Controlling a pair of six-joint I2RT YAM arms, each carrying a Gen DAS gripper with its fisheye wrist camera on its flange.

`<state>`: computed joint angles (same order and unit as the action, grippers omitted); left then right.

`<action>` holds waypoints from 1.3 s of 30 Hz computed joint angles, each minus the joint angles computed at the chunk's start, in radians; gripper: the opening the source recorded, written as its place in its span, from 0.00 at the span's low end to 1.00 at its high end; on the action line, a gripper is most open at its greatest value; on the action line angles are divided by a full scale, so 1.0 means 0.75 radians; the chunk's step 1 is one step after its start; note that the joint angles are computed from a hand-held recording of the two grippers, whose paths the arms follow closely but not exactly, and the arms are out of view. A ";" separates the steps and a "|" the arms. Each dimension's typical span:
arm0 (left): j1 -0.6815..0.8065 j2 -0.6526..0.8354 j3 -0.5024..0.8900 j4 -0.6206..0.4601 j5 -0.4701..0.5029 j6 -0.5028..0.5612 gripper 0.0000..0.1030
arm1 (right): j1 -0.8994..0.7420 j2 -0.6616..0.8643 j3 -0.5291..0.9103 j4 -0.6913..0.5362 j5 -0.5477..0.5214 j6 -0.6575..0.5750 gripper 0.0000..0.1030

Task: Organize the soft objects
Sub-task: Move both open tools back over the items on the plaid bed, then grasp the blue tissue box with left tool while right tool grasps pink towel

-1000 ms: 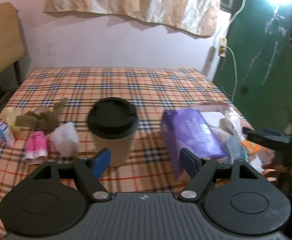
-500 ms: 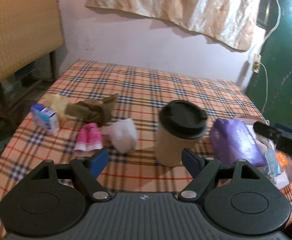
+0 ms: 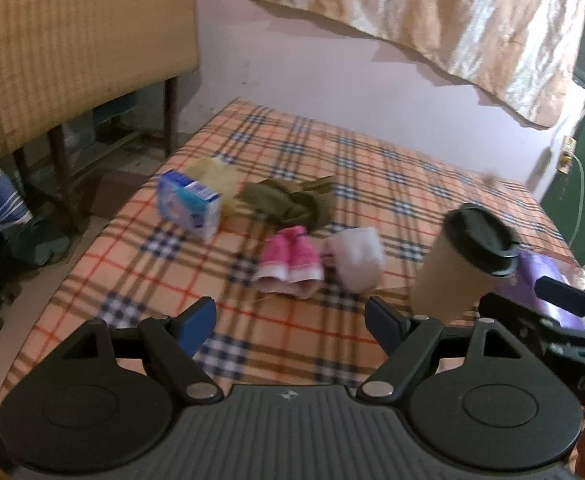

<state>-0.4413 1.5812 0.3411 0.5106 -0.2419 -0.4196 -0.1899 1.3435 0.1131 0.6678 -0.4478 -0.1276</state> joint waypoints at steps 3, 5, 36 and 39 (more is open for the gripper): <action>0.084 0.039 -0.016 0.053 0.025 0.028 0.84 | 0.101 0.053 -0.002 0.045 0.067 0.025 0.96; 0.140 0.083 -0.014 0.105 0.020 0.058 0.90 | 0.146 0.079 -0.006 0.069 0.095 0.031 0.96; 0.582 0.910 0.567 0.558 0.510 0.619 0.74 | 0.664 0.723 0.371 0.201 0.503 0.237 0.96; 0.580 0.870 0.554 0.513 0.496 0.607 0.74 | 0.707 0.812 0.482 0.169 0.535 0.298 0.96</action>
